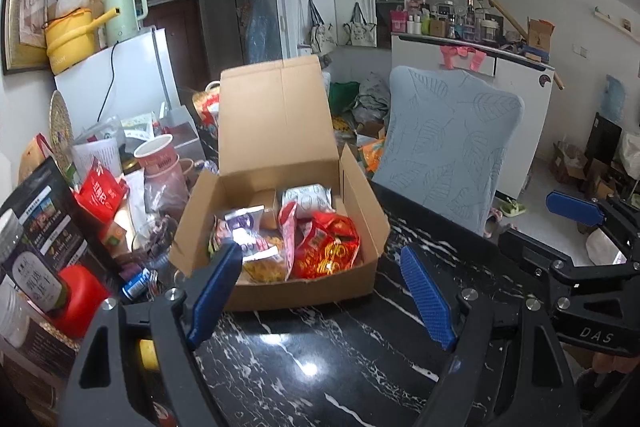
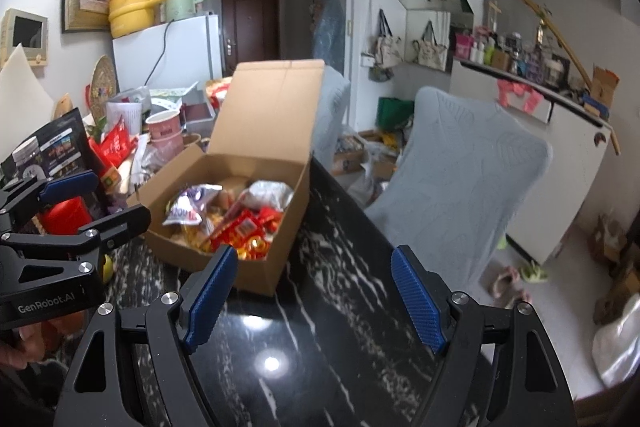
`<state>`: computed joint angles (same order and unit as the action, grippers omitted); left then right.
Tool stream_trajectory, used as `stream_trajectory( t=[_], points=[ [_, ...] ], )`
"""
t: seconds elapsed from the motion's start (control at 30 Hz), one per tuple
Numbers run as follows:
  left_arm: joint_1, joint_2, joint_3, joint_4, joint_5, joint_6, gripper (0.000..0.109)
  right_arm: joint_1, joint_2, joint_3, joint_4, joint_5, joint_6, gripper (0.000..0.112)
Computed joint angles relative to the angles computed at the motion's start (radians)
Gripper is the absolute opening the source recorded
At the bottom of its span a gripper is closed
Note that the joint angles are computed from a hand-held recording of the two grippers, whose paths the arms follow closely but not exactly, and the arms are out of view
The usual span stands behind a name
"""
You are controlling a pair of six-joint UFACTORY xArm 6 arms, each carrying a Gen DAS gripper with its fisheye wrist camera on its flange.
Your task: Organize snacks
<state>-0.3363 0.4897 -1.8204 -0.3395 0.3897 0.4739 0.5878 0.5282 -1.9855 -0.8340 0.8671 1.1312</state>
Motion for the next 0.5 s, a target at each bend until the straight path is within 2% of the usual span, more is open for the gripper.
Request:
stream_trajectory(
  t=[0.17, 0.5],
  points=[
    [0.005, 0.008, 0.002, -0.012, 0.025, 0.003, 0.082, 0.001, -0.024, 0.055, 0.021, -0.011, 0.022, 0.080],
    [0.017, 0.033, -0.029, -0.018, 0.078, -0.015, 0.082, 0.002, -0.018, 0.059, 0.034, -0.001, 0.025, 0.080]
  ],
)
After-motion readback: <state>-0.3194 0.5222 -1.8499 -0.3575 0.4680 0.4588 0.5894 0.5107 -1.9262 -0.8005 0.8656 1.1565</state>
